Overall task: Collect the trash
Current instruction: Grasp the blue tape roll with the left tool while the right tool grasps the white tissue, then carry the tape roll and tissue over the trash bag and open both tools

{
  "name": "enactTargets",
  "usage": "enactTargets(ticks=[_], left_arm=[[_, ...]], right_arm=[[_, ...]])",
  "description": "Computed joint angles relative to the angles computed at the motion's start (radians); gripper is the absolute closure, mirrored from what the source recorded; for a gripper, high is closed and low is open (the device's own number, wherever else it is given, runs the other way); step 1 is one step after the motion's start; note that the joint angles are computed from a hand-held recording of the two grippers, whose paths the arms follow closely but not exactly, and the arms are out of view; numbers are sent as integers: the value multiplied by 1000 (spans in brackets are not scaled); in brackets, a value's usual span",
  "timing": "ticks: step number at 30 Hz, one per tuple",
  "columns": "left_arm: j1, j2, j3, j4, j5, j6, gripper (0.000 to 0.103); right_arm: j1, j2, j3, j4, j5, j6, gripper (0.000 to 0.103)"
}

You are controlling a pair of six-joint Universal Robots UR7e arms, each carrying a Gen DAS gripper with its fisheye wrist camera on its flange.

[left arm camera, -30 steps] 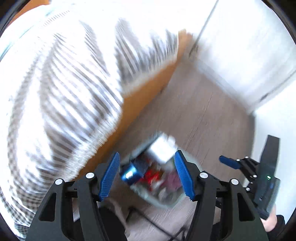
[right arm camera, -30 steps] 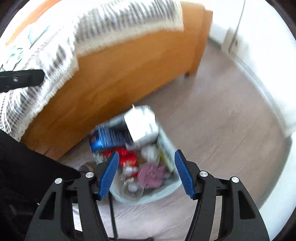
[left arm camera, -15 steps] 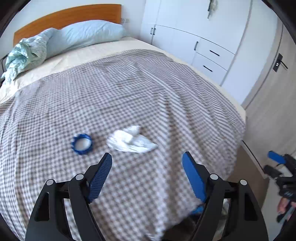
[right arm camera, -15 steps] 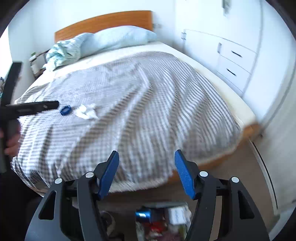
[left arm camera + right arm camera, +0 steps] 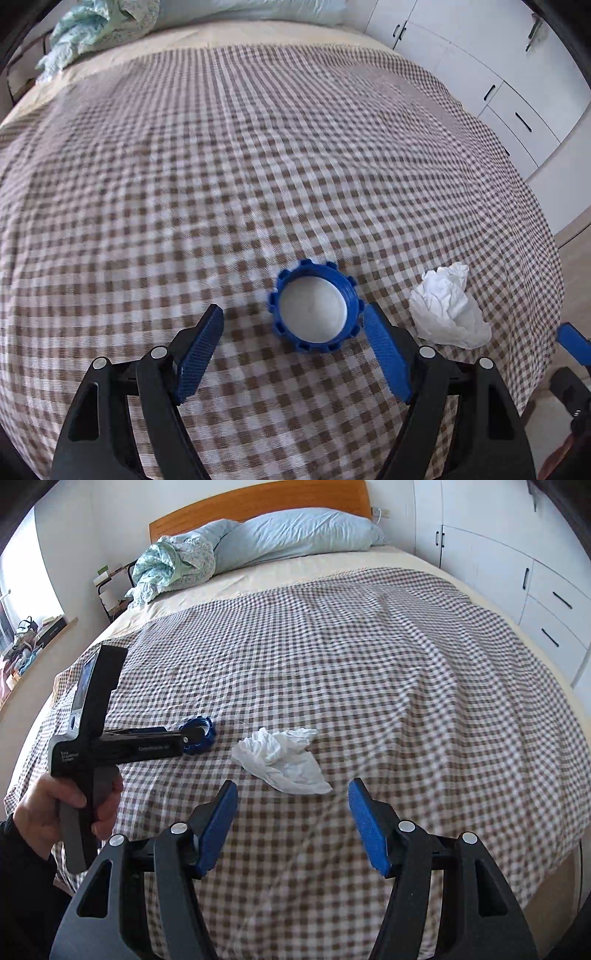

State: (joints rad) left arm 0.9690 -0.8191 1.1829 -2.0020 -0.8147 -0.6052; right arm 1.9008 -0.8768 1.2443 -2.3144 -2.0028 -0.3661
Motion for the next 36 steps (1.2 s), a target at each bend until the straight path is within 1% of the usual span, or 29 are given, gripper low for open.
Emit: enactTargets(ticks=[1, 2, 3, 4, 6, 8, 9, 11, 13, 14, 15, 17, 23, 25, 32, 34, 36], left_arm=[[1, 4, 3, -15, 2, 10, 28], [-1, 6, 8, -19, 23, 18, 32], [-4, 9, 5, 2, 45, 15, 45], [-2, 18, -4, 20, 65, 13, 51], [-2, 8, 6, 4, 43, 48, 50], [-10, -6, 23, -12, 52, 75, 50], [-11, -20, 36, -28, 56, 93, 50], [-13, -35, 48, -45, 59, 101, 50], [-13, -45, 53, -42, 66, 87, 50], [-12, -48, 54, -40, 68, 79, 50], [-10, -50, 54, -36, 68, 68, 50], [-12, -54, 56, -19, 77, 47, 50], [-25, -58, 72, -11, 112, 50, 50], [-34, -70, 87, -15, 119, 46, 50], [-51, -68, 85, -11, 131, 41, 50], [-61, -63, 85, -25, 150, 56, 50], [-75, -54, 83, -11, 188, 57, 50]], right_arm=[[-1, 32, -34, 23, 1, 7, 43], [-2, 62, -66, 36, -8, 10, 43], [-2, 94, -97, 44, -26, 14, 43], [-5, 124, -128, 61, -42, 26, 43], [-16, 170, -184, 111, -52, 67, 43], [-27, 199, -226, 172, -39, 92, 44], [-30, 206, -230, 182, -44, 87, 57], [-24, 194, -195, 134, -66, 51, 70], [-18, 193, -188, 124, -89, 33, 90], [-20, 190, -193, 141, -76, 40, 92], [-20, 186, -191, 147, -70, 45, 93], [-15, 181, -180, 139, -84, 28, 93], [1, 183, -177, 112, -88, 8, 94], [6, 168, -164, 93, -89, -2, 94], [3, 115, -141, 60, -80, -12, 94], [-1, 101, -135, 37, -83, -22, 94], [-9, 79, -120, 15, -77, -20, 94]])
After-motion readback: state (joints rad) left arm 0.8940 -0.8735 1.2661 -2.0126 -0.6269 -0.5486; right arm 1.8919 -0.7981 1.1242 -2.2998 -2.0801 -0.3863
